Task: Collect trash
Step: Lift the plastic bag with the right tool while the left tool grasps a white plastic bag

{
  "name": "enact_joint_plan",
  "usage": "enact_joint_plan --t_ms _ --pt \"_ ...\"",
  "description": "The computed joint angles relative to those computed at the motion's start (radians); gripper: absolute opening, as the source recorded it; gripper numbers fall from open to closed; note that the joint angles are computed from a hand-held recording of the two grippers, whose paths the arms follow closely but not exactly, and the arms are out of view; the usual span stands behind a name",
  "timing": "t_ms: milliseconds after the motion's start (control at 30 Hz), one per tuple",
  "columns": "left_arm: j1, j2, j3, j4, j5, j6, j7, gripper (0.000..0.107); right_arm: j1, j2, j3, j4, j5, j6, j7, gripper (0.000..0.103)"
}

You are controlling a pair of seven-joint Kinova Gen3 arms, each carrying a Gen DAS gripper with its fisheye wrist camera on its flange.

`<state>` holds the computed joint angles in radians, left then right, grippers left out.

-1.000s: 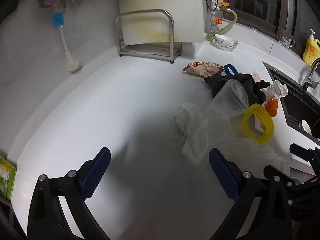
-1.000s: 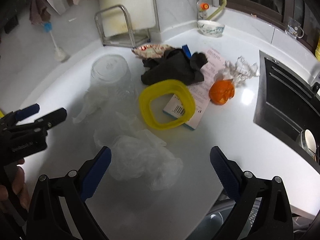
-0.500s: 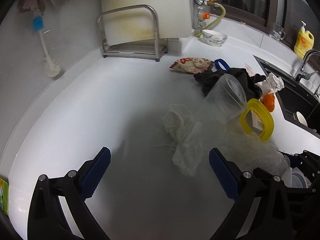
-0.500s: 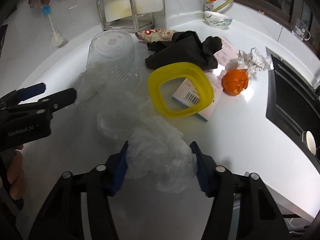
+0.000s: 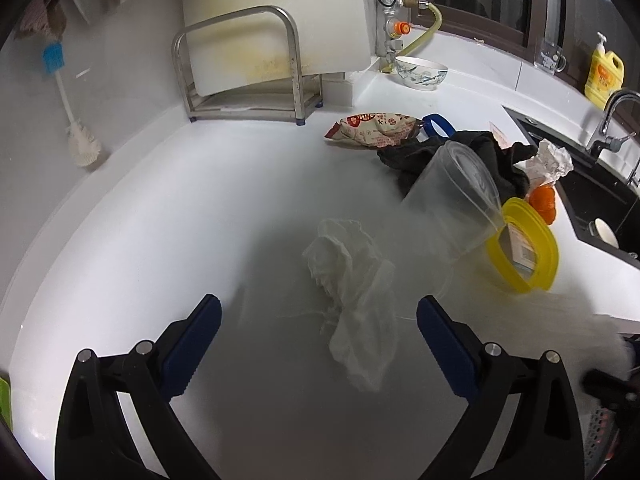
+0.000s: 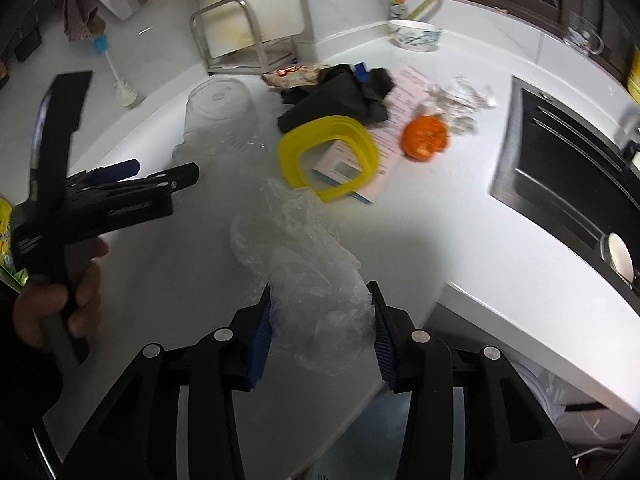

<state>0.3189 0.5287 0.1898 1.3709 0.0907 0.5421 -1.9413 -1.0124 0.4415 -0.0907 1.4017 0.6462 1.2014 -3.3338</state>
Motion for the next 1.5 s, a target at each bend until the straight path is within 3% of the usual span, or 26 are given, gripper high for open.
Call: enact_joint_plan --t_ms 33,100,300,467,767,1133,1167,1233,1267,1300,1500 --pt "0.004 0.001 -0.003 0.002 -0.003 -0.007 0.001 0.092 -0.008 -0.005 -0.001 0.003 0.0 0.012 -0.007 0.043" --pt "0.0 0.008 0.004 -0.01 0.001 0.01 -0.003 0.07 -0.014 -0.009 -0.004 0.005 -0.001 0.022 -0.014 0.043" --pt "-0.017 0.027 0.023 -0.048 0.03 0.085 -0.023 0.028 -0.024 -0.016 -0.013 0.01 0.01 0.026 -0.038 0.043" --pt "-0.027 0.005 0.025 -0.032 0.054 0.098 -0.046 0.017 -0.03 -0.024 -0.016 0.014 0.021 0.026 -0.056 0.043" --pt "-0.05 -0.102 0.029 0.058 0.096 0.079 -0.057 0.011 -0.051 -0.054 -0.036 0.029 0.034 0.05 -0.088 0.043" --pt "-0.044 -0.144 0.015 0.107 0.106 0.07 -0.047 0.011 -0.075 -0.092 -0.07 0.045 0.068 0.096 -0.117 0.043" --pt "-0.051 -0.141 0.019 0.103 0.112 0.074 -0.051 0.015 -0.075 -0.093 -0.072 0.042 0.07 0.101 -0.115 0.043" --pt "-0.057 -0.138 0.022 0.103 0.119 0.065 -0.055 0.037 -0.076 -0.092 -0.075 0.035 0.075 0.109 -0.111 0.043" --pt "-0.058 -0.139 0.023 0.108 0.12 0.051 -0.058 0.058 -0.077 -0.091 -0.075 0.033 0.079 0.112 -0.11 0.043" --pt "-0.06 -0.141 0.024 0.117 0.121 0.033 -0.062 0.068 -0.078 -0.091 -0.076 0.032 0.081 0.112 -0.11 0.043" --pt "-0.041 -0.084 0.014 0.06 0.086 0.041 -0.066 0.067 -0.068 -0.085 -0.075 0.034 0.069 0.096 -0.114 0.043"
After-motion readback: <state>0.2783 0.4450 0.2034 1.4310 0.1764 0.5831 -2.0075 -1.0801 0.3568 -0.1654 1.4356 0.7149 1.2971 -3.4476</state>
